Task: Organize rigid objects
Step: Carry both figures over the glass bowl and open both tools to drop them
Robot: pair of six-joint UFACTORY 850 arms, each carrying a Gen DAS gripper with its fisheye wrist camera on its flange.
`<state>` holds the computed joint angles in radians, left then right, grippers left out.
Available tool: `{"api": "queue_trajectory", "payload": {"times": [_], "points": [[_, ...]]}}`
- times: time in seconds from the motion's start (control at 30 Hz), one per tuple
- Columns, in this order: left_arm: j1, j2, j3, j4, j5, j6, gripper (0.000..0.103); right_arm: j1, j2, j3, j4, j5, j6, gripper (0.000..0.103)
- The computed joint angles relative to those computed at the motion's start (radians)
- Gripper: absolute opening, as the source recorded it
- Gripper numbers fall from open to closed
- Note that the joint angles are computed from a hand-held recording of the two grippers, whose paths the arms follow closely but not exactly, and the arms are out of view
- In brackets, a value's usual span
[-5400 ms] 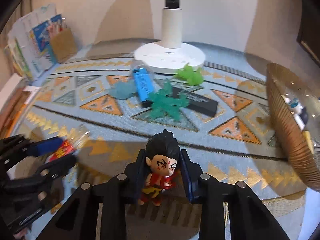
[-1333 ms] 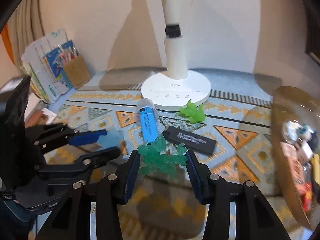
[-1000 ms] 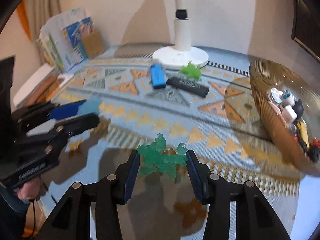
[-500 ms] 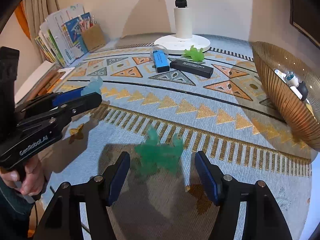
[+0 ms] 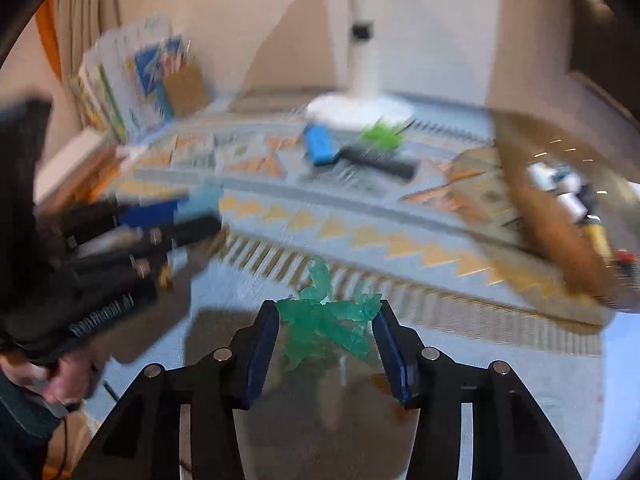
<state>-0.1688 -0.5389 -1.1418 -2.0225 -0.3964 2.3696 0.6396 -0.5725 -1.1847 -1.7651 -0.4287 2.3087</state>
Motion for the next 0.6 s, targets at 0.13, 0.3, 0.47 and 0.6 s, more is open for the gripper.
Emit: {"api": "queue_trajectory", "payload": {"times": [0.13,0.3,0.47,0.6], "points": [[-0.021,0.059,-0.022,0.164,-0.163,-0.144,0.027,-0.015,0.198,0.162,0.013,-0.244,0.077,0.047],[-0.069,0.03,-0.186,0.339,-0.344,-0.393,0.027,-0.088,0.371,0.262,0.143,-0.389,0.033,0.047],[-0.162,-0.074,-0.352,0.438,-0.285,-0.552,0.027,-0.22,0.42,0.3,0.141,-0.283,0.067,0.047],[-0.215,-0.169,-0.465,0.563,-0.217,-0.719,0.027,-0.287,0.375,0.28,0.165,-0.198,0.047,0.047]]}}
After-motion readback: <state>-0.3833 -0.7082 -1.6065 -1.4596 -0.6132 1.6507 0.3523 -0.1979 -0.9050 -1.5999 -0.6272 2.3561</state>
